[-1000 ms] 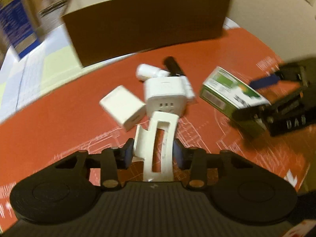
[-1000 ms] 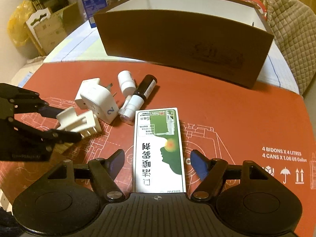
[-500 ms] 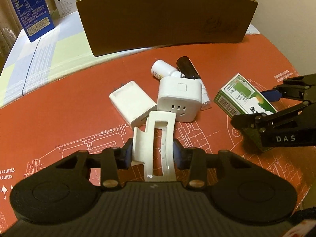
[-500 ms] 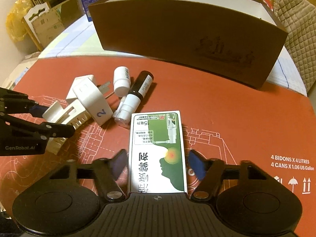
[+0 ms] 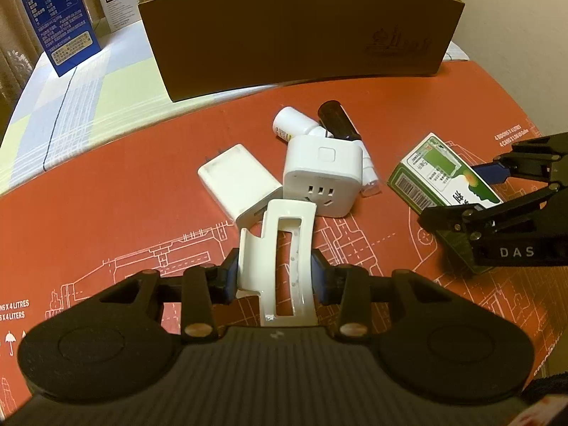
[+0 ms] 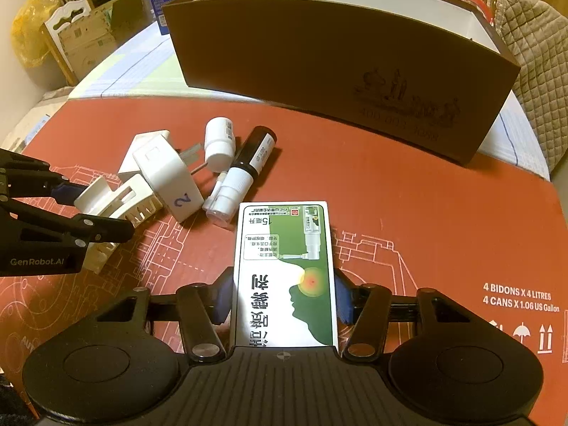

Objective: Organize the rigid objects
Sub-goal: 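Grasp the white hair clip with the left gripper while the right gripper grasps the green medicine box, then lift the hair clip and medicine box and carry both over the cardboard box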

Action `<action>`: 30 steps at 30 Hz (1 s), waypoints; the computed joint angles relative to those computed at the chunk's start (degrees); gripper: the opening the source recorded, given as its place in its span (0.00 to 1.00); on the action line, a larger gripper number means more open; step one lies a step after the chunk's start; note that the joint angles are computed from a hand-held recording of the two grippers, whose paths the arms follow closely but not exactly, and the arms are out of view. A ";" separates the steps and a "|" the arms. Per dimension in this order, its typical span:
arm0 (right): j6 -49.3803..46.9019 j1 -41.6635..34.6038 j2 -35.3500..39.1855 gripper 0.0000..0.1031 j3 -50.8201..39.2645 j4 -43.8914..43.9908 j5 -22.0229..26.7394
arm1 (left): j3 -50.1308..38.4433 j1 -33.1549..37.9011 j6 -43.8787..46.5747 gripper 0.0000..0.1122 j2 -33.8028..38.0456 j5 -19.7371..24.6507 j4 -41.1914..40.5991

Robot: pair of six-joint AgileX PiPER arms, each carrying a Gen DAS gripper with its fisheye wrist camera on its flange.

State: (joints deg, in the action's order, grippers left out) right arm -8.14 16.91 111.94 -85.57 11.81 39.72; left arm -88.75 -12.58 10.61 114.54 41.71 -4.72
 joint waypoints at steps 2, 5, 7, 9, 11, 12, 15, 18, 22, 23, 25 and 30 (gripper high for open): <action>-0.01 -0.10 -0.20 0.51 0.26 0.06 -0.05 | 0.38 0.07 0.19 0.31 -0.41 -0.17 -0.17; -0.51 -0.24 -0.58 0.51 0.65 0.71 -0.05 | 1.10 0.29 0.61 0.31 -1.19 -0.48 -0.60; -0.75 -0.29 -1.03 0.51 1.17 1.15 -0.18 | 1.67 0.43 0.61 0.31 -1.78 -0.65 -0.65; -0.72 -0.33 -1.72 0.51 1.97 1.50 -0.37 | 2.25 0.55 0.66 0.31 -2.44 -0.82 -0.77; -0.82 -0.49 -2.46 0.51 2.80 1.98 -0.53 | 3.01 0.73 0.72 0.31 -3.29 -1.09 -0.92; -0.80 -0.55 -2.97 0.51 3.39 2.11 -0.64 | 3.27 0.79 0.61 0.31 -3.64 -1.11 -0.90; -0.60 -0.76 -4.10 0.51 4.42 2.32 -0.76 | 4.42 1.24 0.74 0.31 -5.13 -1.31 -1.48; -0.99 -1.33 -5.10 0.51 5.24 3.12 -0.79 | 5.25 1.66 0.94 0.31 -6.63 -1.33 -2.01; -1.22 -1.93 -6.55 0.50 5.87 3.72 -0.47 | 5.86 2.20 1.18 0.31 -8.52 -1.37 -2.70; -1.47 -2.11 -7.02 0.50 6.07 3.99 -0.36 | 5.90 2.39 1.25 0.31 -8.88 -1.34 -2.84; -1.97 -2.65 -7.83 0.50 6.17 4.74 -0.03 | 5.83 2.78 1.09 0.31 -9.77 -1.10 -3.04; -2.36 -4.26 -9.19 0.50 4.90 5.98 1.21 | 4.14 3.56 0.15 0.31 -11.17 -0.02 -3.20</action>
State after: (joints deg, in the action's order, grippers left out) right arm -10.50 12.65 102.76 -80.67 17.79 40.93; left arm -84.62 -9.01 10.77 103.37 41.68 -7.92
